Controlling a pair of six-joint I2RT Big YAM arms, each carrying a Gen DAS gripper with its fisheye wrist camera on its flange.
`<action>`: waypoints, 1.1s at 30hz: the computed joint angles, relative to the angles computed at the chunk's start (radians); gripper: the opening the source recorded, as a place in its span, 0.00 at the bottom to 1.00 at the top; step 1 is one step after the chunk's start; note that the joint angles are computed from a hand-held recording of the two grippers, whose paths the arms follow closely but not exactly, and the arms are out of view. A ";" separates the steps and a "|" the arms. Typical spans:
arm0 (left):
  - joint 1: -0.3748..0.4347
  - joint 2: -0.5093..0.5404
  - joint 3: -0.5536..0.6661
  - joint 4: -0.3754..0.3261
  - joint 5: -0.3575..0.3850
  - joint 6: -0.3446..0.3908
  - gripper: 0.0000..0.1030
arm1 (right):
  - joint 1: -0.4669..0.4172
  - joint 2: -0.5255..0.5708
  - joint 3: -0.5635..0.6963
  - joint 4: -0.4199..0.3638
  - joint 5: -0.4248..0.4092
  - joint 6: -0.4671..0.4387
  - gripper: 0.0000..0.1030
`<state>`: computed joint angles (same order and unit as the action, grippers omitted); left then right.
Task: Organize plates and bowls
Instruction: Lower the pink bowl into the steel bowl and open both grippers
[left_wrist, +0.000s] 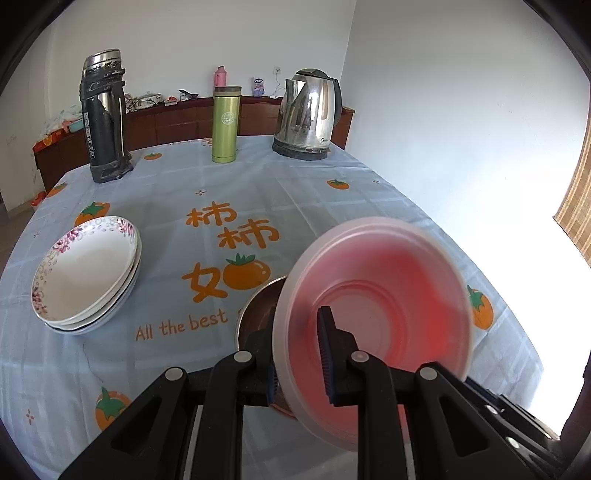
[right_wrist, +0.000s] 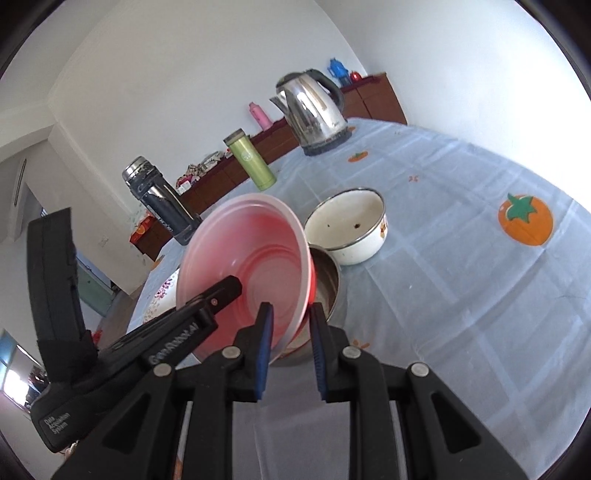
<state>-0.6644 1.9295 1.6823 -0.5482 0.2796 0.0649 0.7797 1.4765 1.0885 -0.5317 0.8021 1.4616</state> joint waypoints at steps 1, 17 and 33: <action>-0.002 0.004 0.004 0.000 -0.007 -0.001 0.20 | -0.008 -0.003 -0.007 0.013 -0.012 -0.006 0.20; -0.015 0.065 0.062 -0.061 -0.095 0.002 0.20 | -0.052 0.025 0.001 0.011 -0.104 -0.045 0.20; -0.006 0.066 0.054 -0.060 -0.107 0.002 0.20 | -0.049 0.036 0.027 -0.078 -0.075 -0.015 0.25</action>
<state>-0.6704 1.9955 1.7366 -0.6082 0.1724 0.0664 0.7306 1.5125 1.1153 -0.6092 0.7271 1.4462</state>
